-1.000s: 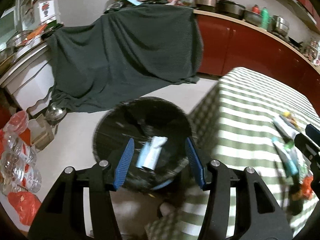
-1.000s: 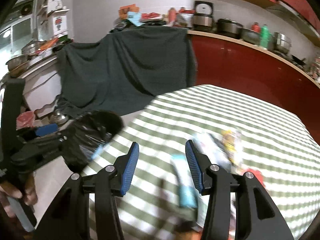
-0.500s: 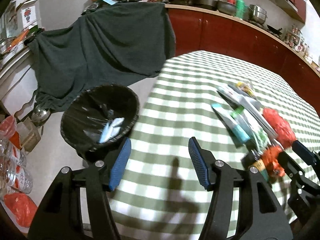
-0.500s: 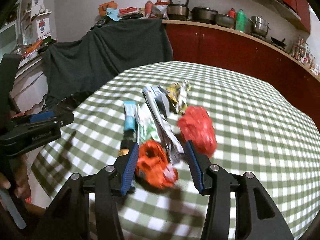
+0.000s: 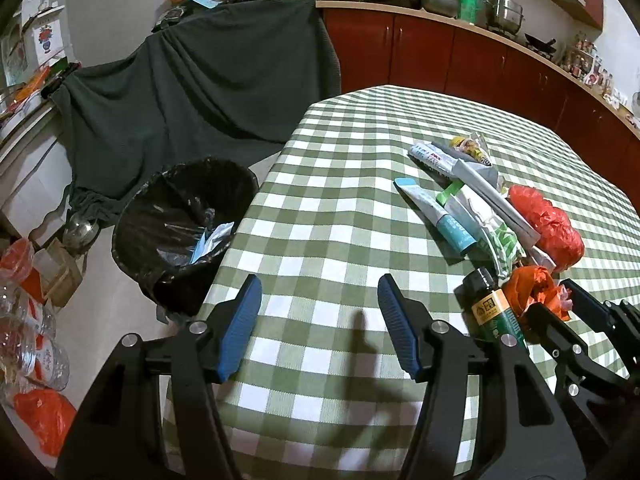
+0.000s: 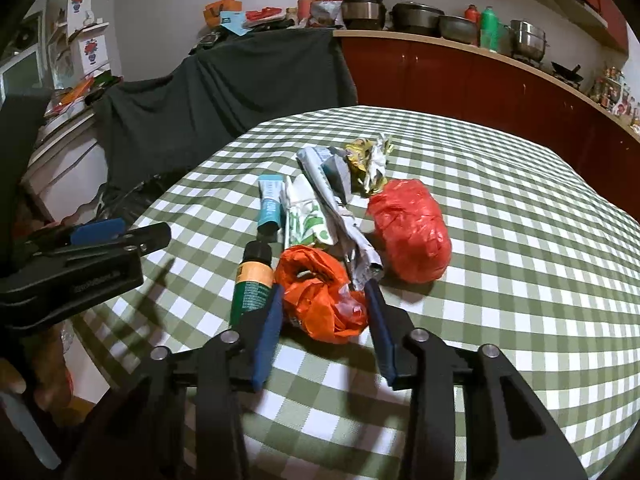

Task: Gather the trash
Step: 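Grasp the orange plastic bag with the right gripper while the left grasps the green spray can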

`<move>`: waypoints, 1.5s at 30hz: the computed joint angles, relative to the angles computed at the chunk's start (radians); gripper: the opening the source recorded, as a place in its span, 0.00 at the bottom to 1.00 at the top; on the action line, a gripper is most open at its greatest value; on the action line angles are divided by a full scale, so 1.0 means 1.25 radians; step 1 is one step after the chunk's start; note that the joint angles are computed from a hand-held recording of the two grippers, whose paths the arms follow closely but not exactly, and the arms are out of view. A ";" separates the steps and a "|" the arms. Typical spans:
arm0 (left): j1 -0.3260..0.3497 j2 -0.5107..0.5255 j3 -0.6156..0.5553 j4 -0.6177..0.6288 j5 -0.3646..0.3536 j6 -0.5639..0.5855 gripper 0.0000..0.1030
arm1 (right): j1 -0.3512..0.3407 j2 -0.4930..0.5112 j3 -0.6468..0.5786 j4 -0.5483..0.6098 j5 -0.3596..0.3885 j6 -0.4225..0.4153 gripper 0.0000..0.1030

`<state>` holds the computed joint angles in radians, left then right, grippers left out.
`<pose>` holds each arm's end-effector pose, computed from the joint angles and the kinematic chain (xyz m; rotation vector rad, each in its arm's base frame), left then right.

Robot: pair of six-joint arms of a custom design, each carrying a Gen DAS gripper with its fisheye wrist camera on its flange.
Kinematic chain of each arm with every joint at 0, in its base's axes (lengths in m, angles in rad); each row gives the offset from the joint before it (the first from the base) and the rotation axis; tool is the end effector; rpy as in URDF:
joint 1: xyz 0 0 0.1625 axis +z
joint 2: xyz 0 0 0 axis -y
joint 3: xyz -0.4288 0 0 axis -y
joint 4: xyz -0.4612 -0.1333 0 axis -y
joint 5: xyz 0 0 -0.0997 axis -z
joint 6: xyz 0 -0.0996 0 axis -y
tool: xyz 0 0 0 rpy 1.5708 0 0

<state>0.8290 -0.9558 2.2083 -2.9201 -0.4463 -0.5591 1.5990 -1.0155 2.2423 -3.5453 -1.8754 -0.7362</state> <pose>-0.1700 -0.5158 0.0415 0.1301 2.1359 -0.8985 0.1180 -0.5162 0.0908 0.7913 -2.3715 0.7855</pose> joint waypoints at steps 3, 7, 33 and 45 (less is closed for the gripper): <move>-0.001 0.000 0.000 -0.001 0.000 0.001 0.57 | 0.000 -0.010 0.007 0.003 0.012 -0.008 0.33; -0.007 0.004 -0.002 -0.005 0.000 0.003 0.58 | 0.007 -0.022 0.016 -0.014 0.019 -0.016 0.32; -0.067 0.113 -0.082 0.028 -0.017 0.016 0.64 | -0.082 -0.130 0.027 -0.085 -0.005 -0.020 0.32; -0.044 0.150 -0.107 0.031 -0.060 0.035 0.30 | -0.092 -0.132 0.026 -0.066 0.010 -0.011 0.32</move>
<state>0.7737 -0.7684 2.0751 -2.8813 -0.5211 -0.5148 1.4834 -1.1808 2.2744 -3.6281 -1.8624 -0.7506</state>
